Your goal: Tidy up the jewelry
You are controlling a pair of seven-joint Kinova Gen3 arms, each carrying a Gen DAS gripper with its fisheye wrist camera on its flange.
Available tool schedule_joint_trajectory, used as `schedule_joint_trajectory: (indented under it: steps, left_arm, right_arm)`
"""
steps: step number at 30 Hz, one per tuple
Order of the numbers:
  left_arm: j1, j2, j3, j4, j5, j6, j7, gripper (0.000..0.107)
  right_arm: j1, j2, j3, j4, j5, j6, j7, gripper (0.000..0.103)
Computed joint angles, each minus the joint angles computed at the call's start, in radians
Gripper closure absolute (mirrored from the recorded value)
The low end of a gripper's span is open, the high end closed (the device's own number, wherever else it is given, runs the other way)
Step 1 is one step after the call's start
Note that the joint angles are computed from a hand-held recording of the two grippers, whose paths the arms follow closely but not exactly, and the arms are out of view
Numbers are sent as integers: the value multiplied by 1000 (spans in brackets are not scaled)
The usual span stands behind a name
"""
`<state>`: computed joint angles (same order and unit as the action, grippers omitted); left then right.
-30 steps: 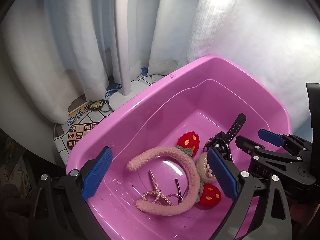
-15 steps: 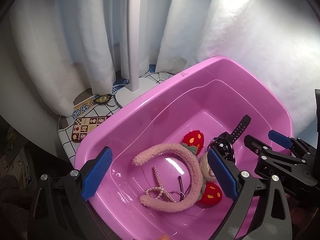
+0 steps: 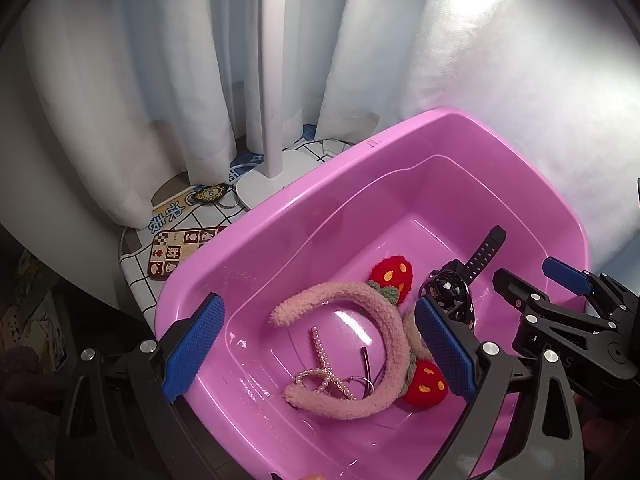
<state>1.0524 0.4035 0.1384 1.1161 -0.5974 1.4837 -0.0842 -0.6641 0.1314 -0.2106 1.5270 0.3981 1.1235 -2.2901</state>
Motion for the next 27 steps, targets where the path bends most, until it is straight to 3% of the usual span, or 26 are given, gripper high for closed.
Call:
schedule_joint_trajectory:
  steps: [27]
  left_arm:
    - [-8, -11, 9, 15, 10, -12, -29, 13]
  right_arm:
    - [-6, 0, -2, 1, 2, 3, -6, 33]
